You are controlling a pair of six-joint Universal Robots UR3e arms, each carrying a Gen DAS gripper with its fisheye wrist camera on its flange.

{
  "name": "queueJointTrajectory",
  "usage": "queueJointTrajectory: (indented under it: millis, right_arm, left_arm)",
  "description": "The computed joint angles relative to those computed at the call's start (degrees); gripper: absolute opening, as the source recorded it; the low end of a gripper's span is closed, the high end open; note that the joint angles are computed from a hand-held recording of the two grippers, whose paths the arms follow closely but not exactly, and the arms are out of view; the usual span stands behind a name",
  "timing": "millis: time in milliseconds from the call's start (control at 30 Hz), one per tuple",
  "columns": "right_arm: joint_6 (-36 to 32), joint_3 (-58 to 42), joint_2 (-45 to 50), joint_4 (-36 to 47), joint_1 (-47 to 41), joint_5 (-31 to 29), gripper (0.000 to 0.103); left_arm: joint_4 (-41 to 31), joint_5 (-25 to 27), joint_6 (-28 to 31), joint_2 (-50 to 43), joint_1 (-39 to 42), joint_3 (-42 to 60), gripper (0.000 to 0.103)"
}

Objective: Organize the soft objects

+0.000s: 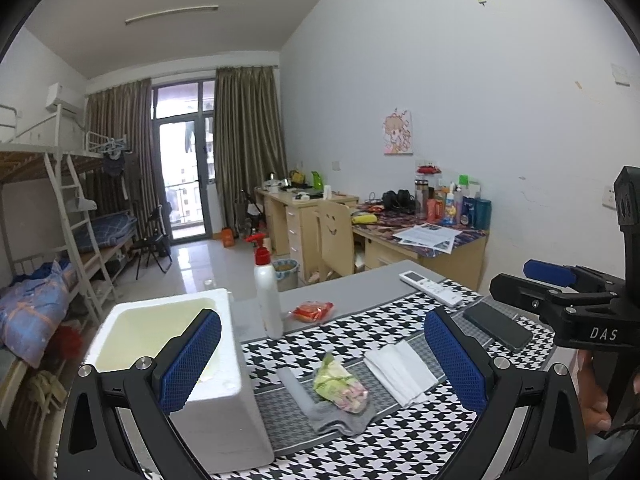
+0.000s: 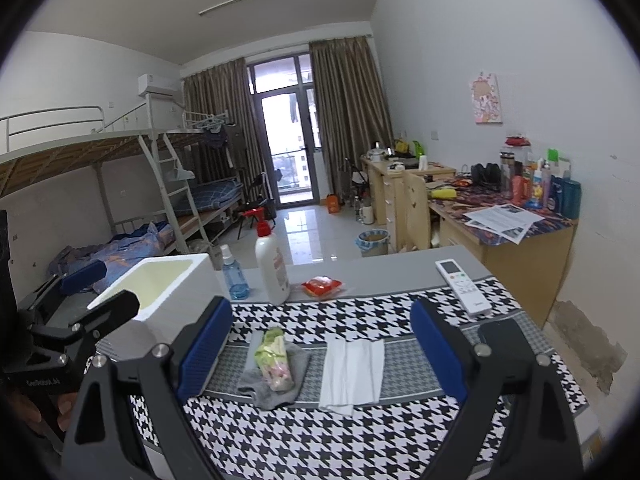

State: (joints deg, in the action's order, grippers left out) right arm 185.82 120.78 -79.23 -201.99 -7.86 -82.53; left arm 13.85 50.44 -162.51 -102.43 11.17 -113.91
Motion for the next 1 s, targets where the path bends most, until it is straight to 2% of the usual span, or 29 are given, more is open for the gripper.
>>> queueJointTrajectory:
  millis: [133, 333, 600, 1000]
  right_arm:
    - [0.08, 1.21, -0.54, 0.21, -1.46, 0.72, 0.093]
    - [-0.66, 2.34, 0.62, -1.16, -1.04, -1.97, 0.093]
    - [-0.19, 3.24, 0.99, 0.34, -3.22, -0.25, 0.093]
    - [-0.87, 2.53, 3.24, 1.99, -4.53, -0.72, 0.093]
  left_arm:
    - [-0.7, 0.16, -0.06, -0.64, -0.79, 0.24, 0.102]
    - [-1.7, 2.67, -0.24, -2.64, -3.76, 1.41, 0.102]
    - [-1.63, 5.84, -0.72, -6.03, -6.62, 3.43, 0.102]
    - [-3.41, 10.59, -1.83, -13.01, -10.52, 9.36, 0.102]
